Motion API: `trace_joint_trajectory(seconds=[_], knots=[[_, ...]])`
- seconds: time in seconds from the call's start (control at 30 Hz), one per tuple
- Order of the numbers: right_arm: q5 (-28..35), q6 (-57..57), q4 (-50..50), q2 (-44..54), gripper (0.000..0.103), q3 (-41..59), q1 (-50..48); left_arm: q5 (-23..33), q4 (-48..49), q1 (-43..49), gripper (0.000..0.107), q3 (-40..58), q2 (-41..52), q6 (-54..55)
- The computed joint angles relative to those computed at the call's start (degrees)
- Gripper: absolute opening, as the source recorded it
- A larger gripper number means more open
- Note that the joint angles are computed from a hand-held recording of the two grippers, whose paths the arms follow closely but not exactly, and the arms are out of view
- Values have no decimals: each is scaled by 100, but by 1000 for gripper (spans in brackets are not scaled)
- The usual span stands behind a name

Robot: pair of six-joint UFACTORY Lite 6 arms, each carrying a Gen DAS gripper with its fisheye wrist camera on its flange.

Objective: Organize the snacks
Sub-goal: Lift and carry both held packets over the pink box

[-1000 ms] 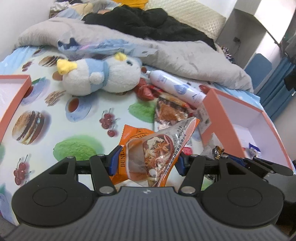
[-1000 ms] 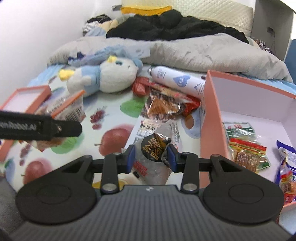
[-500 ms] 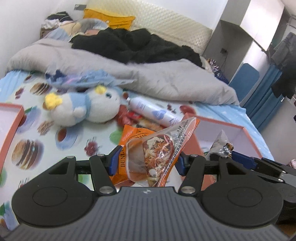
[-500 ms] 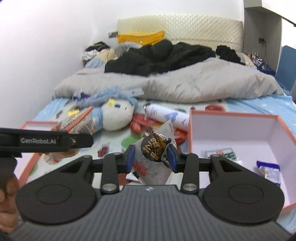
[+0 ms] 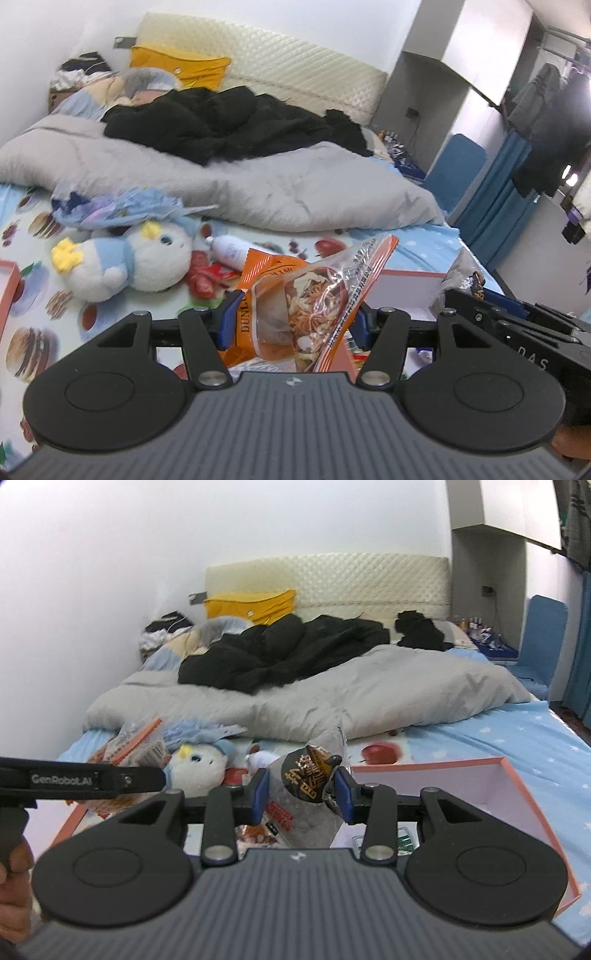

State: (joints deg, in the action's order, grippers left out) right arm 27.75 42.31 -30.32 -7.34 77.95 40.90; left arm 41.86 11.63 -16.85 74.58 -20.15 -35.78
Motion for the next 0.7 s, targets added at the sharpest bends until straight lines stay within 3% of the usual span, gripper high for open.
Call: trace_joint_trajectory(seconds=[0.3, 0.7], knots=[[-137, -848, 693, -343, 41, -166, -702, 143, 514, -921, 64, 1231, 979, -470], [-458, -3252, 2923, -337, 41, -762, -2424, 44, 74, -1514, 64, 3018, 3301, -219]])
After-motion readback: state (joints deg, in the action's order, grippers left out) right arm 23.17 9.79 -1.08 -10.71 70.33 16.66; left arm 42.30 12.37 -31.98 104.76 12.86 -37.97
